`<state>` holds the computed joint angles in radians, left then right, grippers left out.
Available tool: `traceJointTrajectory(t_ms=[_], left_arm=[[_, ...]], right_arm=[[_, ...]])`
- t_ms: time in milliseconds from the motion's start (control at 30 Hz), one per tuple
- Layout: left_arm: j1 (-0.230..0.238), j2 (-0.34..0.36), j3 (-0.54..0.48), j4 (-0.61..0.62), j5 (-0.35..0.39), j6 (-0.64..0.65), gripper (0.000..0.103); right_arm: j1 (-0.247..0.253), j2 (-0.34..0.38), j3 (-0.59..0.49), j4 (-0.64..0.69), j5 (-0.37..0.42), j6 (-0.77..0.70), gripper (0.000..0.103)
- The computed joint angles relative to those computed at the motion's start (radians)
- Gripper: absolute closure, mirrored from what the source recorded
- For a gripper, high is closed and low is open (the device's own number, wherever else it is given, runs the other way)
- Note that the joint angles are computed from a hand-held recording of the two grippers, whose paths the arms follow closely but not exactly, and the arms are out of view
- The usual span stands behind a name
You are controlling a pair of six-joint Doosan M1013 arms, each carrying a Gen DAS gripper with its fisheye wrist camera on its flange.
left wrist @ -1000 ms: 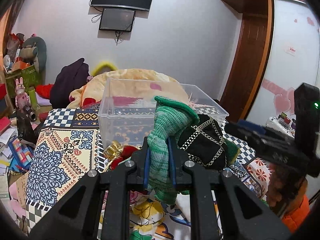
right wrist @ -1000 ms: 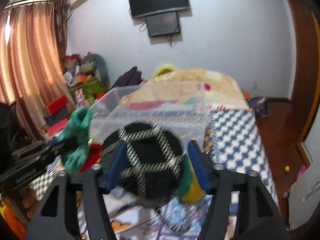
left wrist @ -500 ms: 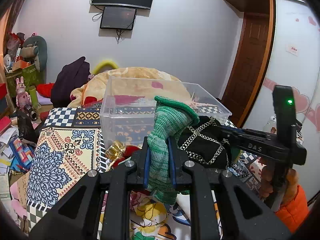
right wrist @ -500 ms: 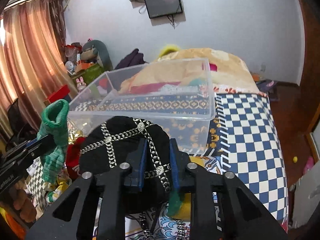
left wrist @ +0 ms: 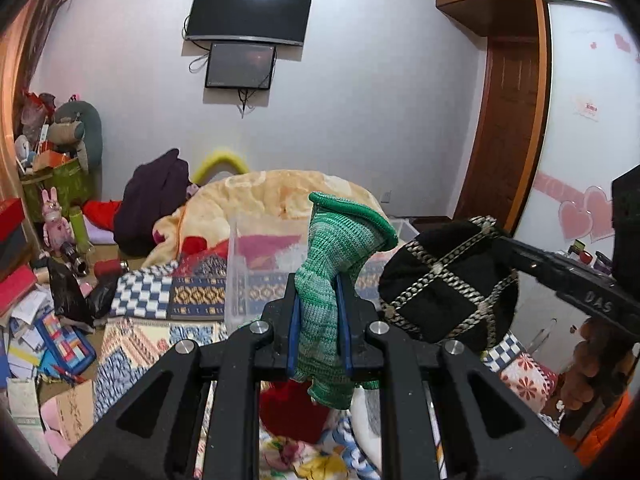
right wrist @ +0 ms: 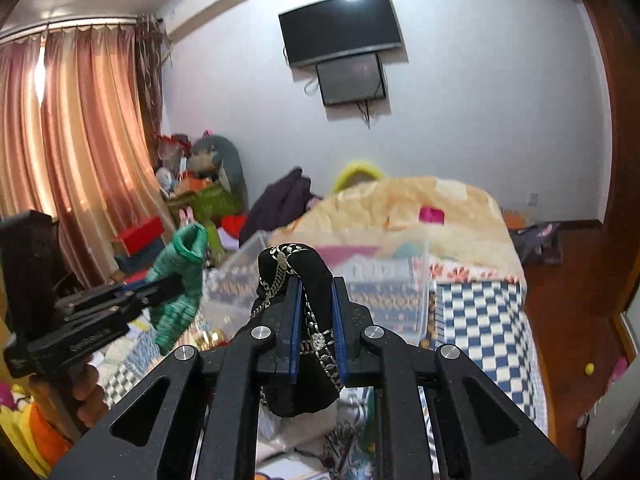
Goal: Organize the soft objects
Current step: 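Lower green glove into clear box with left tool while right tool drops black hat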
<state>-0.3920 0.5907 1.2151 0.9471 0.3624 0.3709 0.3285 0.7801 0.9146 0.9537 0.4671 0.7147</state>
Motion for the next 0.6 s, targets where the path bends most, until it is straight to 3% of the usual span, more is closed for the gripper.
traceJointTrajectory(t_ms=[300, 600], left_arm=[[0.009, 0.045, -0.106, -0.092, 0.049, 0.156, 0.087], [0.025, 0.138, -0.257, -0.292, 0.173, 0.368, 0.087]], right_arm=[[-0.004, 0.047, -0.099, -0.023, -0.014, 0.08, 0.091], [0.017, 0.121, -0.238, -0.32, -0.006, 0.334, 0.091]])
